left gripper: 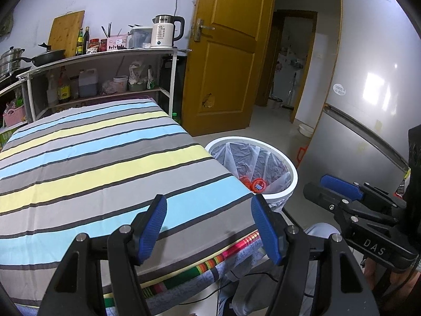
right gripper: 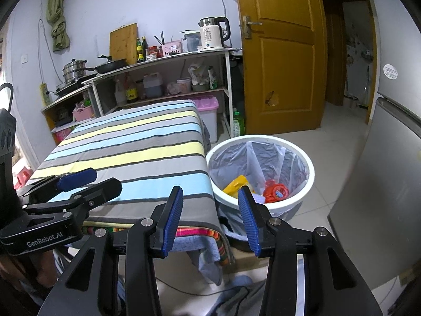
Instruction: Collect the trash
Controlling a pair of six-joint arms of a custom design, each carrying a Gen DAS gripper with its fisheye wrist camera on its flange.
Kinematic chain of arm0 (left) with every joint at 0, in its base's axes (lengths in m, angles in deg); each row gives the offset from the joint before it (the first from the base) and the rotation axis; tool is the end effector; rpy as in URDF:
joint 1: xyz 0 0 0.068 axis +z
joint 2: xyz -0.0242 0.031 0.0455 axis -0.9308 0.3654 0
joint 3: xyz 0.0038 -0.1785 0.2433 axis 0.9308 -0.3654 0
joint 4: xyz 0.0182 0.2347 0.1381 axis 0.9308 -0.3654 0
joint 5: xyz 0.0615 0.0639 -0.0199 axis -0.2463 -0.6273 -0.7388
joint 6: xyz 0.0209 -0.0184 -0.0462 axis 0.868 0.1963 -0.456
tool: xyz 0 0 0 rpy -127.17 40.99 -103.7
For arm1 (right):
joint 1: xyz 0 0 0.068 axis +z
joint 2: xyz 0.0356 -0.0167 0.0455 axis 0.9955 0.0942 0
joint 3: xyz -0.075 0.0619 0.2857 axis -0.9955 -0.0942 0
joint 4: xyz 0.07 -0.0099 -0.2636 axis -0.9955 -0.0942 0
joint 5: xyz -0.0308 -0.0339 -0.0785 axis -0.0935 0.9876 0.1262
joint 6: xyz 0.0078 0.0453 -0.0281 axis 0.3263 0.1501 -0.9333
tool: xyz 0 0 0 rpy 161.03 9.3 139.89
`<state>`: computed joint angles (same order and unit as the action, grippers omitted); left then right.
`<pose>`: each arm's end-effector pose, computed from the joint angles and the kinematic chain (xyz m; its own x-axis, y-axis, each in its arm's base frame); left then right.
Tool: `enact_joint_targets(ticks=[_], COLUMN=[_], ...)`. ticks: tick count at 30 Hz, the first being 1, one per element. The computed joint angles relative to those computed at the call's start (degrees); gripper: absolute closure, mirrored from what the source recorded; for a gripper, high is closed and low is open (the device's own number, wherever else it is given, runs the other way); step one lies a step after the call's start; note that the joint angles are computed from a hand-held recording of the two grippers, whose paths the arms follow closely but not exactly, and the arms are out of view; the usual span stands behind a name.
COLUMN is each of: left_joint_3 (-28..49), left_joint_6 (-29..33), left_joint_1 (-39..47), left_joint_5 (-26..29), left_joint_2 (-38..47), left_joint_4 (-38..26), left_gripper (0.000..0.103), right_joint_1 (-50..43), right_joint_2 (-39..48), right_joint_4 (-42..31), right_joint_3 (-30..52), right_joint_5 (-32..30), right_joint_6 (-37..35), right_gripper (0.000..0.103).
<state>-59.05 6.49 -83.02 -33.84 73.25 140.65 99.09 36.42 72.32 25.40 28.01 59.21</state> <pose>0.2363 -0.0695 0.0212 -0.5575 0.1062 -0.8233 0.4104 0.8973 -0.1622 0.1838 0.0422 0.0582 -0.5842 0.0598 -0.8094 -0.0160 0.9962 0.0851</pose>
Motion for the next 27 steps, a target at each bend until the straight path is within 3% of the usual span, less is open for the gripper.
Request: enact_joint_targets(ticks=[27], left_joint_3=[-0.66], left_joint_6=[0.14], left_joint_1=[0.51], left_joint_5=[-0.03], left_joint_2=[-0.68], left_joint_4=[0.2], left_gripper=[0.035], right_joint_1=[-0.31], right_joint_2=[-0.5], right_joint_4=[-0.8], right_joint_3=[-0.15], right_joint_5=[-0.29], right_joint_6=[0.11], right_gripper=[0.058])
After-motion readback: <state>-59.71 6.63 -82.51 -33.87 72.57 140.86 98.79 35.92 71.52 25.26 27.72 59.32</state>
